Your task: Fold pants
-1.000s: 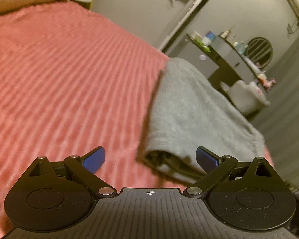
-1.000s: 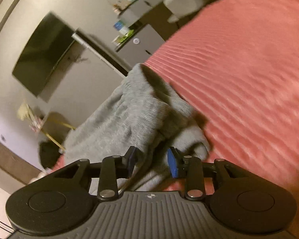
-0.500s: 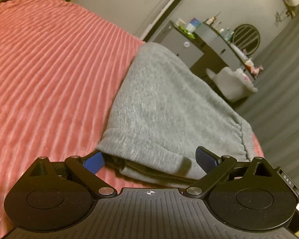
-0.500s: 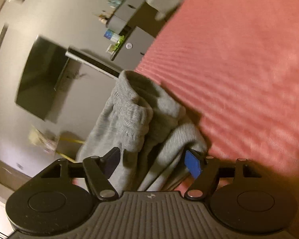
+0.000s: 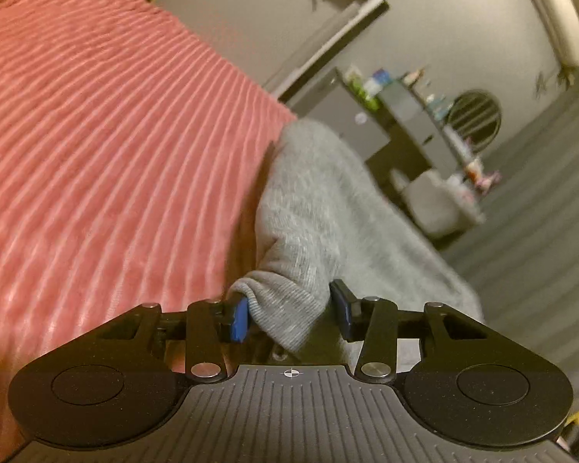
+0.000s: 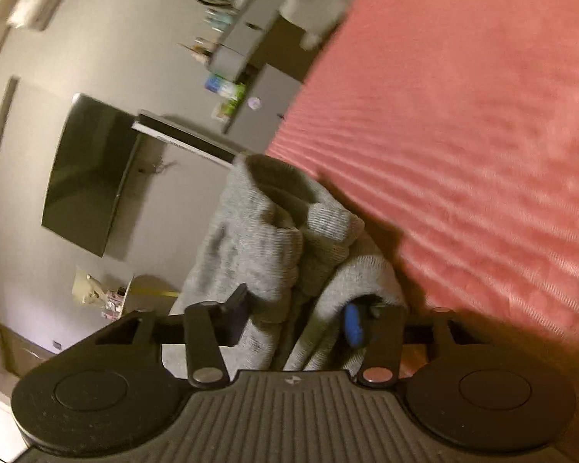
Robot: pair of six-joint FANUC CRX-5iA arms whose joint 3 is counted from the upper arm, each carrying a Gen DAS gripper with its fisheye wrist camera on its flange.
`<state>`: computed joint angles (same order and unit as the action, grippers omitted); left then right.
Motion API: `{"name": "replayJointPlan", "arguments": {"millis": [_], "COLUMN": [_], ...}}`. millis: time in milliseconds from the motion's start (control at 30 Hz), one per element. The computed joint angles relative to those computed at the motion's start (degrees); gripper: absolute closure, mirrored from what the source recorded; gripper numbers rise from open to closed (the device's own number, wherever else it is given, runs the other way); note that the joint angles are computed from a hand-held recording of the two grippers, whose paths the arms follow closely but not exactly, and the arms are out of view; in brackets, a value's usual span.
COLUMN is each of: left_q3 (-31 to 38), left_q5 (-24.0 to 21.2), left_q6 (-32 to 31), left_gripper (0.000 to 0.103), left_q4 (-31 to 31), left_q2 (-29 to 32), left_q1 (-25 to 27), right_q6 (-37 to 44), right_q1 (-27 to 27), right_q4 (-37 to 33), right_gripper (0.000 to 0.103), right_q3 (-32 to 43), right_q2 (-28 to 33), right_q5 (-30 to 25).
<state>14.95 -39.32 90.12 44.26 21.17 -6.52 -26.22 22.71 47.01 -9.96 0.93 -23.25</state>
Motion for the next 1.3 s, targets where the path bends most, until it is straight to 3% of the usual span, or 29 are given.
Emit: {"name": "replayJointPlan", "arguments": {"millis": [33,100,233,300,367,433,567,633,700,767,833,867,933,1000,1100,1167,1300], "left_q3": [0.81,5.72,5.26,0.61,0.51,5.20,4.48,2.31,1.58,-1.04,-4.60,-5.13,-3.95,0.58,3.54,2.58,6.88], "left_q5": [-0.84,-5.74,-4.86,-0.71,-1.29,-6.20,-4.78,-3.67,-0.97,5.16,11.31,12.14,8.83,2.12,-8.62,-9.79,-15.50], "left_q6": [0.55,4.77,3.50,-0.26,-1.23,4.20,5.94,10.08,17.62,22.40,18.86,15.75,9.60,9.56,5.38,5.36,7.40], "left_gripper": [0.055,0.053,0.053,0.053,0.053,0.053,0.053,0.057,0.056,0.048,0.008,0.006,0.009,0.016,0.052,0.057,0.060], "left_q4": [-1.33,-9.24,-9.81,-5.31,-5.29,-11.45,-12.97,-14.15,-22.47,-29.01,-23.61,-19.13,-10.59,-10.27,-2.48,-1.17,-7.78], "left_q2": [0.35,2.48,1.59,-1.03,-1.24,1.09,-0.34,-3.11,-6.34,-10.09,-10.88,-9.92,-6.67,-2.70,2.14,1.78,1.93], "left_q1": [0.05,0.01,-0.21,-0.21,0.04,-0.07,-0.62,-0.24,-0.71,-1.22,-0.81,-0.58,-0.07,0.32,0.93,1.22,1.86], "right_q6": [3.28,14.82,21.93,18.46,12.01,17.18,21.26,18.57,15.36,14.56,13.55,13.01,13.37,14.82,16.36,16.36,17.38], "right_q1": [0.45,1.55,1.58,1.77,1.33,1.82,2.37,2.52,2.78,2.65,2.54,2.58,2.85,2.96,3.28,3.49,3.79], "right_q4": [-0.97,-10.54,-14.91,-13.27,-6.54,-10.61,-12.82,-12.35,-10.19,-9.91,-9.81,-9.52,-9.66,-9.83,-10.12,-9.66,-9.92], "right_gripper": [0.057,0.057,0.056,0.056,0.056,0.057,0.056,0.055,0.054,0.054,0.049,0.045,0.041,0.039,0.038,0.038,0.035], "right_q3": [0.76,5.49,8.23,6.40,2.05,4.77,7.63,6.69,4.69,4.01,3.58,3.36,3.55,3.95,4.19,4.14,4.47], "right_q2": [0.15,1.96,2.90,1.23,-0.87,0.58,2.17,1.09,-0.29,-0.69,-0.77,-0.73,-0.38,0.08,0.18,0.21,0.32], "right_q5": [-1.33,-7.97,-10.62,-9.12,-5.39,-9.15,-12.89,-12.68,-12.30,-12.10,-11.51,-11.25,-11.43,-11.67,-12.36,-12.83,-13.45]}}
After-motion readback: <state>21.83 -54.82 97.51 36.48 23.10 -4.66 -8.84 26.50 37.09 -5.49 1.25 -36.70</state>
